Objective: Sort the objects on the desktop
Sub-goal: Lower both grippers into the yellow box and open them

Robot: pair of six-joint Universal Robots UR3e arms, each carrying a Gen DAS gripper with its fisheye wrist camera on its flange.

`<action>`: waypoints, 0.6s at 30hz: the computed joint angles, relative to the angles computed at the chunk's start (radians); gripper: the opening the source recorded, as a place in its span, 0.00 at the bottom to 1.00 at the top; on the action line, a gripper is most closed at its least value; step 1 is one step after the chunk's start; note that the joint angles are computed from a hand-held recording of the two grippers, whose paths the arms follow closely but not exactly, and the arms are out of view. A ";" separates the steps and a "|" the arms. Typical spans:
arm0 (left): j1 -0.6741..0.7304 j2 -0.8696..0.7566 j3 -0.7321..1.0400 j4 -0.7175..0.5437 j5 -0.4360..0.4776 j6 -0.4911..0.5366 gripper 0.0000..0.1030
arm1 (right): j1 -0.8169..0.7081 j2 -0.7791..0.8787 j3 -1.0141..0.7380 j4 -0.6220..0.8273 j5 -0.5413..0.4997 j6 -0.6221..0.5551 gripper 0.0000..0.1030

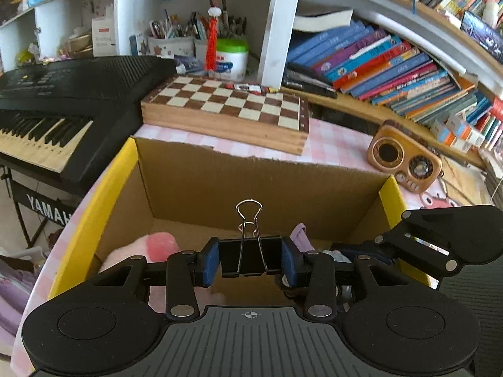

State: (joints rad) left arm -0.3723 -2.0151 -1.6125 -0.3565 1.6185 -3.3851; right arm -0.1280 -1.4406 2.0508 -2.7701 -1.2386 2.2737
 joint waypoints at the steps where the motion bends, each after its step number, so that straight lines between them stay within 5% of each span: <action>1: -0.001 -0.002 0.005 -0.005 0.000 0.004 0.38 | 0.002 0.002 0.003 -0.004 -0.003 -0.015 0.41; 8: 0.009 -0.020 0.062 -0.089 -0.036 0.016 0.43 | -0.006 0.003 -0.008 0.031 0.012 -0.047 0.45; 18: -0.027 0.076 -0.071 0.101 0.002 0.024 0.69 | -0.125 -0.175 0.106 0.031 0.154 0.023 0.50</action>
State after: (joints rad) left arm -0.3995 -1.9393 -1.6840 -0.2558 1.6206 -3.3611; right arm -0.2529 -1.6155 2.1572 -2.7393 -1.0841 2.2966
